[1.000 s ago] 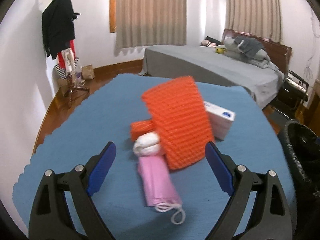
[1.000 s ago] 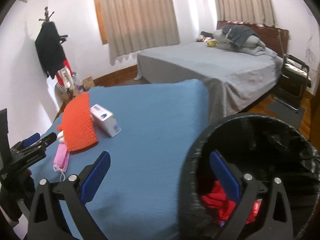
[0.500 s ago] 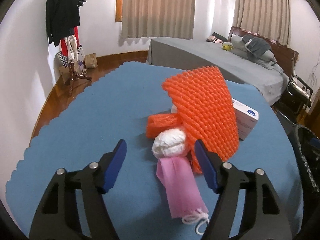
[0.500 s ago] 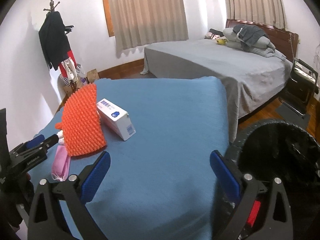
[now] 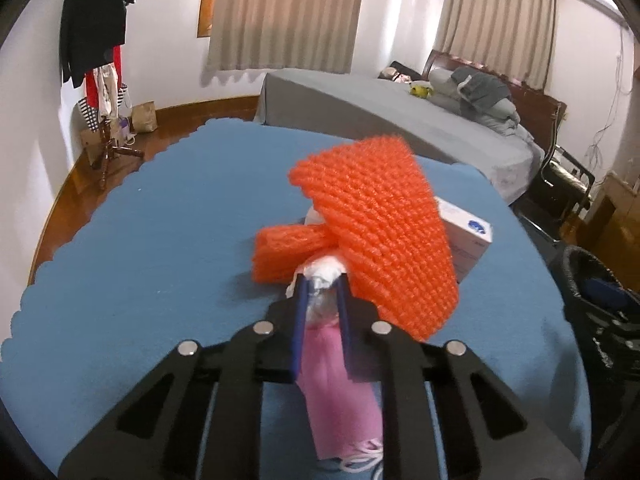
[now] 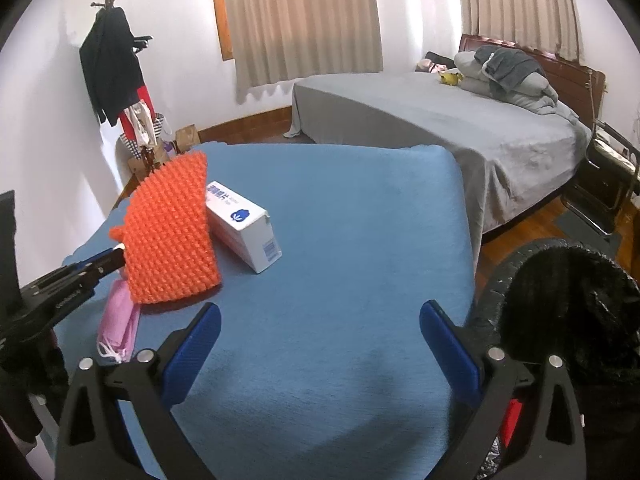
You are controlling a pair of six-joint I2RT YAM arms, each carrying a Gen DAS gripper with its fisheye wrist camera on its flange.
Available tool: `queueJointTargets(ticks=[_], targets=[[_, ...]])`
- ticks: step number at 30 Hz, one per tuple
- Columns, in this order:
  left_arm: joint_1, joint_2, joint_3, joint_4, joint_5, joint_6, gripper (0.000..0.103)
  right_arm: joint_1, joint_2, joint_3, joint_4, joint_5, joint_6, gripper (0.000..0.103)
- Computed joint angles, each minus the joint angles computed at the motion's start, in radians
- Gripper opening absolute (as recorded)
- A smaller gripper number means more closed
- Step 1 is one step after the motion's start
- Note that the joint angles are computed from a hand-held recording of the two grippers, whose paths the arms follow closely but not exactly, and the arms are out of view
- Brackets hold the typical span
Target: Collect trash
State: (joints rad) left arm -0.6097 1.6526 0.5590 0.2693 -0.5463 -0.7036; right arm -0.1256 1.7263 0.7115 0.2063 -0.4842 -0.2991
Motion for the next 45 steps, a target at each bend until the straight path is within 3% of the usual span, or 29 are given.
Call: queueJointTargets(ticks=[5,11,16,18,20,23,27,30,31,32,33,37,45], targets=[[-0.04,-0.071,-0.036,-0.025,-0.047,-0.028,0.011,0.015,-0.005,-0.004,0.006,0.003,0.006,0.097],[-0.074,-0.175,-0.056,-0.175,-0.131,-0.094,0.008,0.028,-0.012,-0.016,0.01,0.005,0.008,0.097],[-0.033,-0.175,-0.091,-0.201,-0.088,-0.114,0.009,0.04,-0.004,-0.014,0.008,0.01,0.005,0.097],[-0.018,-0.171,-0.101,-0.188,-0.07,-0.113,0.016,0.052,-0.001,-0.017,0.011,0.016,0.005,0.097],[-0.013,-0.179,-0.116,-0.174,-0.073,-0.103,0.038,0.062,-0.001,-0.023,0.017,0.023,0.007,0.097],[-0.011,-0.17,-0.116,-0.146,-0.078,-0.085,0.051,0.069,-0.001,-0.024,0.02,0.028,0.011,0.097],[0.024,-0.119,-0.092,-0.105,-0.039,-0.049,0.057,0.084,-0.002,-0.026,0.026,0.039,0.017,0.097],[0.066,-0.082,-0.078,-0.062,0.015,-0.012,0.054,0.101,-0.002,-0.026,0.033,0.053,0.028,0.097],[0.075,-0.07,-0.076,-0.046,0.031,-0.001,0.044,0.105,-0.002,-0.026,0.035,0.056,0.032,0.097],[0.081,-0.064,-0.074,-0.039,0.042,0.004,0.026,0.102,0.0,-0.026,0.036,0.053,0.031,0.097],[0.083,-0.058,-0.074,-0.028,0.055,0.007,0.023,0.101,0.001,-0.025,0.036,0.052,0.031,0.097],[0.076,-0.106,-0.116,0.021,0.036,0.017,0.021,0.115,-0.004,-0.027,0.044,0.05,0.041,0.097],[0.023,-0.287,-0.159,-0.089,-0.088,-0.025,0.021,0.178,-0.002,0.005,0.034,0.028,0.075,0.092]])
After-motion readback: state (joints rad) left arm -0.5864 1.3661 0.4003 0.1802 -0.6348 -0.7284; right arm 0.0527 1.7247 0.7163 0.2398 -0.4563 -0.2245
